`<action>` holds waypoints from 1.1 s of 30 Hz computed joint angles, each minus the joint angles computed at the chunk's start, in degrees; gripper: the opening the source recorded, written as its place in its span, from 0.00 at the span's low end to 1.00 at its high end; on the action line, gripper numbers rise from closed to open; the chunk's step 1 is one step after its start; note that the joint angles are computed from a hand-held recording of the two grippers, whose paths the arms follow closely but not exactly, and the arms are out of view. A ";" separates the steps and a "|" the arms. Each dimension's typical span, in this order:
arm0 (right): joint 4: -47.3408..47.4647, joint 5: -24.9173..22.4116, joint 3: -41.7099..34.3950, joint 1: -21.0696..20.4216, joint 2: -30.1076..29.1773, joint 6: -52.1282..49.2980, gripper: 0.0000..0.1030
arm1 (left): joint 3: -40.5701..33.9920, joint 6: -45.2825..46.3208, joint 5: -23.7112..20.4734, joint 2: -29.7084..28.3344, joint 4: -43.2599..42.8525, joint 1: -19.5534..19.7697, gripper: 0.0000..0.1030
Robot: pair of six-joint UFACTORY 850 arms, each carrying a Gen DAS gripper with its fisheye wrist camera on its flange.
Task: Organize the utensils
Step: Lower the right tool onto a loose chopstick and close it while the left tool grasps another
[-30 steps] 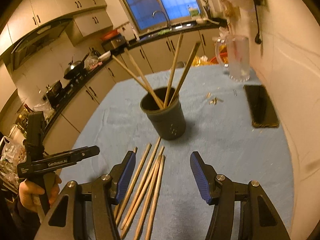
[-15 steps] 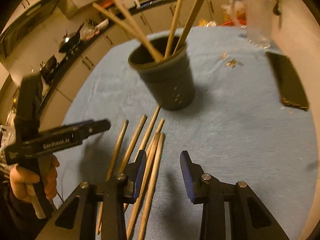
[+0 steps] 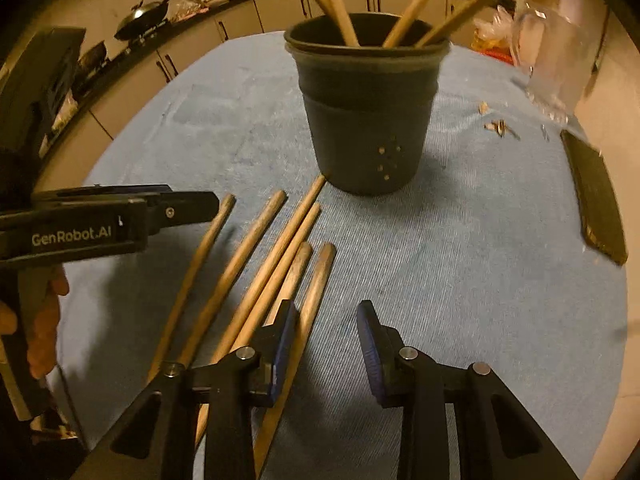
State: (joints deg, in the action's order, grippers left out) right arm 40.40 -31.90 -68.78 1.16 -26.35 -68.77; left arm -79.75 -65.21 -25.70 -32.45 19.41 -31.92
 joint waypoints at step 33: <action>-2.54 -4.86 -12.18 -1.96 -8.55 12.75 0.11 | -13.59 4.55 -14.46 -9.09 1.75 -1.20 0.10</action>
State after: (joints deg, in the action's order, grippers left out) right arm 37.85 -36.76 -80.96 -0.80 -34.89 -56.02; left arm -93.34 -60.65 -40.15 -41.55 21.16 -33.12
